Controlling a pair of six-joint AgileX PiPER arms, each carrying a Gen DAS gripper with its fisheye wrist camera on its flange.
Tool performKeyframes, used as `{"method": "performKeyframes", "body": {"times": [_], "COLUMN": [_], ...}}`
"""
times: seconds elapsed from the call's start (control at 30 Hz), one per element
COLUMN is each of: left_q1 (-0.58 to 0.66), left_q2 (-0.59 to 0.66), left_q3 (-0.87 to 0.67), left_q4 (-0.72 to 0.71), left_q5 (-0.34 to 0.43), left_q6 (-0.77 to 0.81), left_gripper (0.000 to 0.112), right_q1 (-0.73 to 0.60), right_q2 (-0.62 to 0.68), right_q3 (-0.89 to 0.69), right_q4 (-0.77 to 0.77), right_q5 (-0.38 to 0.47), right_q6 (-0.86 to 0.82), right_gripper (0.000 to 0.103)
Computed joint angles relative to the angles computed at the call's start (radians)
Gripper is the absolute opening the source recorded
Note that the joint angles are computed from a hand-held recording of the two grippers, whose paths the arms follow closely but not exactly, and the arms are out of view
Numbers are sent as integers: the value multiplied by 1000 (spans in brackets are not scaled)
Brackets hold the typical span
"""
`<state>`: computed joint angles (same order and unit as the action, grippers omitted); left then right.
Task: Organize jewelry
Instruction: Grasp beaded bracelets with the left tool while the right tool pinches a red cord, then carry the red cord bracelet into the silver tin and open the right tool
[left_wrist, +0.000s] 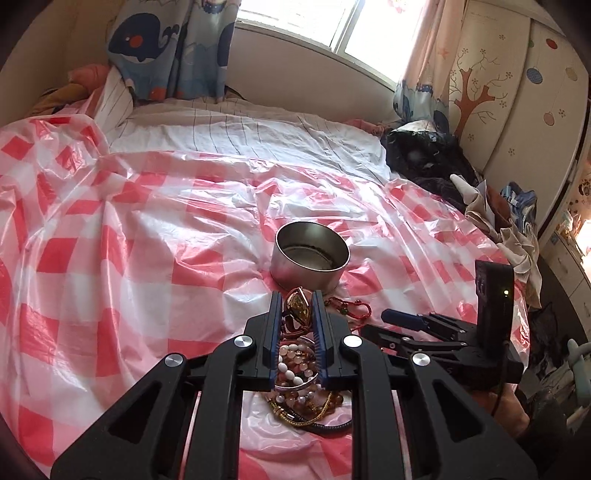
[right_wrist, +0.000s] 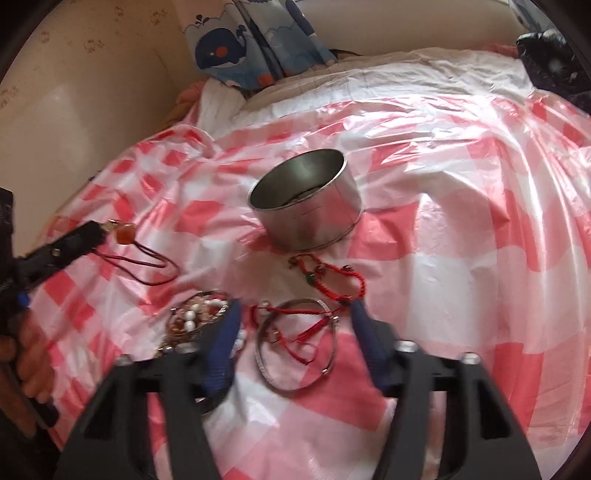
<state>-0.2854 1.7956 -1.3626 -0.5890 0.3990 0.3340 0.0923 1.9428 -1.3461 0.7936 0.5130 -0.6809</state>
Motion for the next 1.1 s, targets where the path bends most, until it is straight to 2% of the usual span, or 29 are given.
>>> {"method": "performKeyframes", "body": {"times": [0.07, 0.1, 0.13, 0.17, 0.2, 0.23, 0.33, 0.43, 0.5, 0.6, 0.67, 0.73, 0.83, 0.9, 0.97, 1.0, 1.03, 1.07, 1.1], "left_q1": [-4, -6, -4, -4, -7, -9, -11, -9, -6, -3, -6, -6, -7, -9, -7, -9, -8, -7, -5], "left_q2": [3, 6, 6, 5, 6, 6, 5, 6, 8, 5, 3, 5, 8, 7, 6, 7, 6, 7, 8], "left_q3": [-1, -4, -3, -1, -3, -4, -3, -5, -7, -7, -6, -5, -9, -6, -5, -6, -5, -5, -6], "left_q4": [6, 7, -1, 2, 11, 20, 26, 27, 12, 0, 0, -5, -2, -1, -4, 1, -4, -12, -20], "left_q5": [1, 2, 2, 1, 0, -1, -4, -5, -3, 0, -2, -2, 3, -1, -2, -3, -3, -2, 0], "left_q6": [-1, -2, 7, 5, -5, -13, -17, -20, -9, 7, 7, 11, 3, 2, 4, 0, 9, 21, 33], "left_gripper": [14, 14, 14, 14, 14, 14, 14, 14, 14, 14, 14, 14, 14, 14, 14, 14, 14, 14, 14], "right_q1": [33, 47, 53, 58, 57, 47, 6, -54, -96, -149, -163, -163, -111, -43, -21, -34, -46, -49, -45], "right_q2": [12, 30, 49, 65, 70, 66, 30, -7, -35, -68, -78, -55, -17, -17, -21, -10, 4, 13, 29], "right_q3": [-15, -37, -55, -70, -72, -63, -19, 22, 54, 77, 71, 32, -26, -44, -28, -33, -50, -65, -95], "right_q4": [-131, -206, -242, -276, -271, -225, -17, 215, 358, 501, 502, 435, 281, 95, -3, -4, -33, -68, -118], "right_q5": [-44, -38, -23, -14, -11, -9, -5, 50, 102, 186, 208, 232, 200, 148, 80, 74, 60, 33, 25], "right_q6": [92, 152, 181, 209, 202, 157, -20, -207, -327, -436, -430, -365, -243, -136, -62, -38, 26, 72, 112], "right_gripper": [61, 53, 36, 31, 13, 7, 6, 6, 0, 0, 0, 1, 1, 1, 3, 21, 52, 61, 61]}}
